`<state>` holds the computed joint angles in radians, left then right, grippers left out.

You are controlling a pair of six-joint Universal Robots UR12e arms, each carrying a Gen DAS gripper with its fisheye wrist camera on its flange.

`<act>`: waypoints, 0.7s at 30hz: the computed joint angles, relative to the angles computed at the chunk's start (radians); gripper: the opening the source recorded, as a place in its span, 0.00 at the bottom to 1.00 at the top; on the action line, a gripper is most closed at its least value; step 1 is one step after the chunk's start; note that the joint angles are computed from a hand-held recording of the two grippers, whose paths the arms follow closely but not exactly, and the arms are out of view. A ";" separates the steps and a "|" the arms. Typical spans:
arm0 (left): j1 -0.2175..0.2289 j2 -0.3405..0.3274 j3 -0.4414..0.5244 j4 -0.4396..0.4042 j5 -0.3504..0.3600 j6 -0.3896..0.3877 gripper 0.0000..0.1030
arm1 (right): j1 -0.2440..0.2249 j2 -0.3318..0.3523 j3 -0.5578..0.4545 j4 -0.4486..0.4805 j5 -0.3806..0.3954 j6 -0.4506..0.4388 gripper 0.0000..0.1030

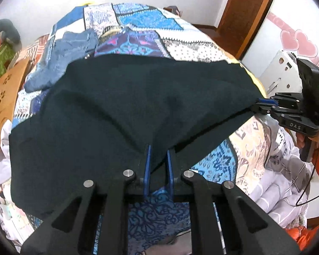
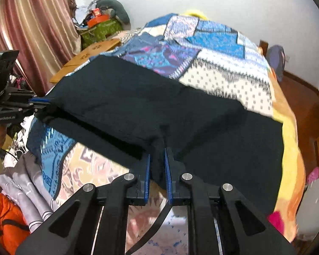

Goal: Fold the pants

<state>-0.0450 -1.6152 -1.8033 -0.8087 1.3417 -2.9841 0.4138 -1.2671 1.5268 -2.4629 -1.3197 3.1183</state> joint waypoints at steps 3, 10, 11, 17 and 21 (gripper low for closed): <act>0.001 0.009 -0.005 -0.001 -0.004 -0.001 0.12 | 0.002 -0.002 -0.003 0.036 0.002 0.016 0.17; 0.038 0.063 -0.031 0.052 -0.055 -0.004 0.42 | 0.001 -0.023 -0.019 0.063 0.013 0.014 0.38; 0.043 0.069 -0.034 0.068 -0.044 -0.012 0.43 | 0.002 -0.025 -0.021 0.055 0.014 0.010 0.39; 0.108 0.082 -0.031 0.154 0.014 -0.087 0.49 | 0.009 -0.001 -0.076 -0.003 0.033 0.036 0.47; 0.162 0.077 -0.020 0.179 0.075 -0.106 0.50 | 0.024 0.055 -0.161 -0.020 0.039 0.033 0.48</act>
<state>0.1170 -1.5380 -1.8230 -0.6300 1.4163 -3.0905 0.4376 -1.2124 1.3660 -2.4829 -1.2810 3.1515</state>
